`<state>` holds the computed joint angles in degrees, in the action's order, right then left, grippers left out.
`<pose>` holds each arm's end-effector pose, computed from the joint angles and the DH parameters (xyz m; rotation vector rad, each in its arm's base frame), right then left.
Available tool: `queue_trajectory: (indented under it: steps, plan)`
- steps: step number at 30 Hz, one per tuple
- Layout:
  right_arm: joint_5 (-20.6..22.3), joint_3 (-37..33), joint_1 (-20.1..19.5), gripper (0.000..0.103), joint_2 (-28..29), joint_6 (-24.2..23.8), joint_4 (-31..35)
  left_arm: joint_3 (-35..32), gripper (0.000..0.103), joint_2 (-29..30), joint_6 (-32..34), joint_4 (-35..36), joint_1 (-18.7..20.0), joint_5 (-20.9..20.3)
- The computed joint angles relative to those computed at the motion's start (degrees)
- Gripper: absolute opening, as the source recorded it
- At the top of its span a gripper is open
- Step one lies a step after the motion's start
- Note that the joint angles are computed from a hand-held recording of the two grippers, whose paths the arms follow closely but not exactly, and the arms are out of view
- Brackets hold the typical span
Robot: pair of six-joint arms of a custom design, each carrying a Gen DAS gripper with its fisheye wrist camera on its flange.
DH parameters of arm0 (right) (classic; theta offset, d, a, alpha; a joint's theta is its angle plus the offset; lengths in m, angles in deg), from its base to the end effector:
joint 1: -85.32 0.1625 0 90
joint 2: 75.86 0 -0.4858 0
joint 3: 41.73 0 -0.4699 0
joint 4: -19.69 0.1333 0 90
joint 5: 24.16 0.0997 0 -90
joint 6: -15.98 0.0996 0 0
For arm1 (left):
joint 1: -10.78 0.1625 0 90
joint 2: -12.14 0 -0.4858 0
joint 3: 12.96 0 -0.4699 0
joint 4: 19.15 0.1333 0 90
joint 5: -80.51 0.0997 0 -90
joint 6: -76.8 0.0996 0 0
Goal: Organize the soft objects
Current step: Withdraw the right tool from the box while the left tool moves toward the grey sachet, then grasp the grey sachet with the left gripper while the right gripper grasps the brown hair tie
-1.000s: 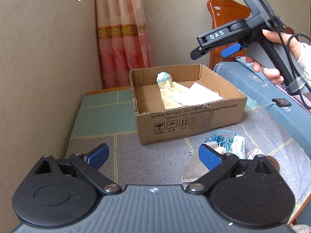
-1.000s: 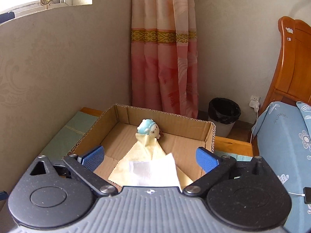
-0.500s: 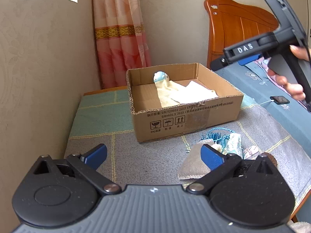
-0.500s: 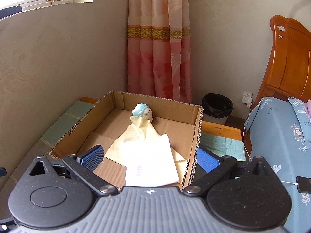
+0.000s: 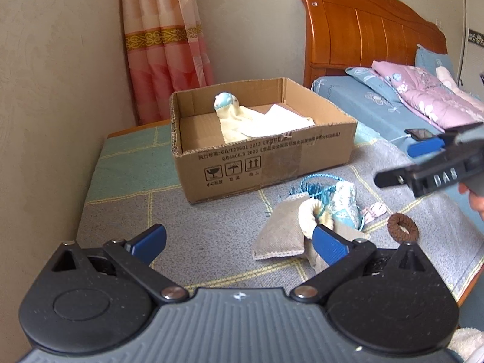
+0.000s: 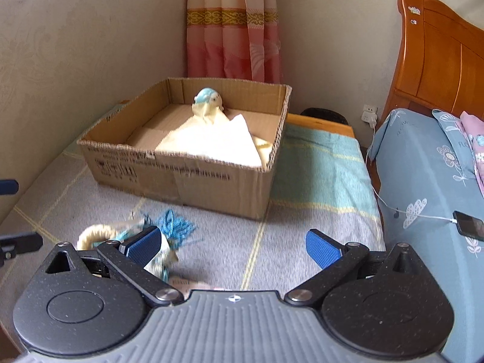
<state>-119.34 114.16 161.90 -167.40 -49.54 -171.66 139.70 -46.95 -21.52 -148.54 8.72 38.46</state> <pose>0.0444 -0.3495 0.2053 1.1065 -2.3533 0.5968 -0.2319 -0.1991 -0.0096 0.3581 2.0983 -1.0153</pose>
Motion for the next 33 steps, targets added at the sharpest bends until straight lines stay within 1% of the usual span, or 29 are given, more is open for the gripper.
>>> queue_trajectory:
  steps: [2,5,8,11,14,18,21,28,33]
  plan:
    - [0.6,1.7,-2.9,0.103,-1.2,-2.4,-0.4,-0.6,0.102,1.3,1.0,0.0,0.3,-0.5]
    - [2.3,4.1,-7.4,0.103,-3.5,-6.4,0.2,-0.6,0.102,2.6,3.1,-2.3,1.1,-1.0]
    - [2.6,5.4,-10.0,0.103,-5.1,-8.1,1.4,-0.5,0.102,3.5,4.8,-4.8,2.2,-1.1]
    - [3.1,6.7,-12.0,0.103,-3.5,-10.6,-2.4,-0.6,0.102,4.6,7.3,-7.5,3.8,-1.0]
    - [2.7,7.4,-12.8,0.103,-1.9,-12.0,-5.2,-0.8,0.102,5.7,10.1,-10.0,5.4,-0.2]
    - [2.7,7.2,-13.3,0.103,-1.2,-12.2,-5.7,-1.0,0.102,6.8,13.0,-12.7,8.4,0.9]
    - [2.9,7.2,-13.4,0.103,-0.3,-12.8,-7.0,-1.0,0.102,6.8,13.8,-13.5,9.7,2.0]
    - [3.3,6.9,-13.8,0.103,-0.9,-13.6,-5.5,-0.8,0.102,4.1,10.6,-9.0,11.4,5.0]
    - [4.2,6.8,-14.3,0.103,-1.4,-14.4,-4.5,-0.9,0.102,1.3,4.0,-0.5,12.1,6.2]
